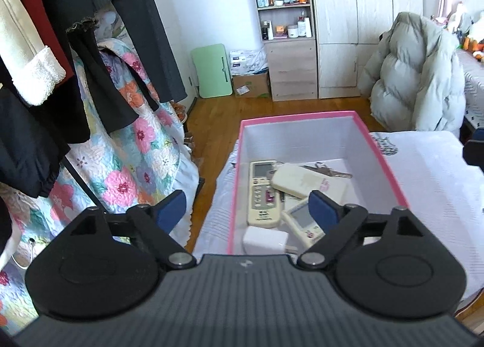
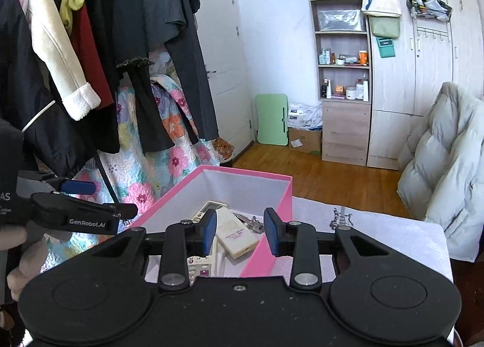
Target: Organize rigid objects
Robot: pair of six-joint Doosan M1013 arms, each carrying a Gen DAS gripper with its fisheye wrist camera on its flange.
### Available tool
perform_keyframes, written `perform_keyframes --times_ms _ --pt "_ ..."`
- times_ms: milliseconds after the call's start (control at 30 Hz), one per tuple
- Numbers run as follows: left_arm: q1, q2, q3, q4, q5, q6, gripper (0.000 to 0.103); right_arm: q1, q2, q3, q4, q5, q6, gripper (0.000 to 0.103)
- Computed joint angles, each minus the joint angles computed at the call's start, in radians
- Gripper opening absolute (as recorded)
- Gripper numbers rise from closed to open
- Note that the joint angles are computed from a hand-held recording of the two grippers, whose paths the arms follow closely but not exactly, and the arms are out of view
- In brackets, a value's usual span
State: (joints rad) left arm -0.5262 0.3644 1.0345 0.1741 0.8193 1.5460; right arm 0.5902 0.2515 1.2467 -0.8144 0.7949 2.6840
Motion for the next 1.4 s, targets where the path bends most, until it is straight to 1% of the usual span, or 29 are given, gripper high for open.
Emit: perform_keyframes --times_ms 133,200,267,300,333,367,500,567,633,700,733,800,833,900,933,967,1033,1100,1233,1400 --pt "-0.006 -0.024 0.033 -0.033 -0.007 -0.016 0.099 0.017 -0.013 0.014 -0.035 0.025 0.029 0.039" --pt "-0.009 -0.033 0.043 -0.048 0.004 -0.023 0.1 0.026 -0.022 0.026 -0.056 0.036 0.055 0.039" --pt "-0.014 -0.038 0.043 -0.056 0.033 -0.032 0.1 0.036 -0.03 0.039 -0.076 0.045 0.079 0.04" --pt "-0.018 -0.042 0.049 -0.054 0.041 -0.035 0.101 0.04 -0.035 0.046 -0.084 0.046 0.086 0.042" --pt "-0.022 -0.047 0.054 -0.048 0.048 -0.039 0.101 0.043 -0.038 0.05 -0.087 0.052 0.09 0.05" --pt "-0.027 -0.05 0.056 -0.035 0.06 -0.048 0.101 0.046 -0.039 0.052 -0.089 0.061 0.097 0.055" --pt "-0.042 -0.06 0.063 -0.006 0.106 -0.08 0.101 0.056 -0.045 0.059 -0.092 0.094 0.112 0.055" --pt "-0.045 -0.07 0.074 -0.014 0.11 -0.088 0.101 0.061 -0.049 0.064 -0.102 0.114 0.123 0.056" --pt "-0.045 -0.083 0.092 -0.023 0.095 -0.099 0.101 0.062 -0.056 0.073 -0.1 0.121 0.128 0.057" --pt "-0.049 -0.094 0.107 -0.012 0.088 -0.125 0.101 0.063 -0.062 0.083 -0.096 0.124 0.131 0.068" --pt "-0.051 -0.098 0.113 -0.006 0.085 -0.136 0.101 0.065 -0.064 0.088 -0.106 0.131 0.14 0.071" --pt "-0.056 -0.105 0.126 0.004 0.075 -0.15 0.101 0.067 -0.068 0.097 -0.12 0.141 0.148 0.072" --pt "-0.059 -0.108 0.131 0.011 0.072 -0.154 0.101 0.068 -0.071 0.103 -0.129 0.143 0.151 0.075" --pt "-0.065 -0.112 0.138 0.025 0.068 -0.161 0.101 0.072 -0.081 0.122 -0.162 0.144 0.172 0.086" --pt "-0.068 -0.115 0.144 0.037 0.063 -0.17 0.101 0.074 -0.086 0.132 -0.18 0.141 0.181 0.094" --pt "-0.071 -0.118 0.151 0.054 0.058 -0.184 0.101 0.077 -0.09 0.14 -0.195 0.139 0.186 0.096" --pt "-0.075 -0.118 0.153 0.07 0.06 -0.194 0.101 0.081 -0.099 0.155 -0.214 0.128 0.197 0.097" --pt "-0.077 -0.117 0.154 0.068 0.072 -0.19 0.101 0.082 -0.108 0.165 -0.2 0.115 0.204 0.101" --pt "-0.083 -0.123 0.169 0.076 0.078 -0.199 0.101 0.094 -0.105 0.159 -0.158 0.16 0.203 0.101" --pt "-0.092 -0.136 0.202 0.08 0.06 -0.189 0.101 0.094 -0.118 0.183 -0.124 0.165 0.252 0.101"
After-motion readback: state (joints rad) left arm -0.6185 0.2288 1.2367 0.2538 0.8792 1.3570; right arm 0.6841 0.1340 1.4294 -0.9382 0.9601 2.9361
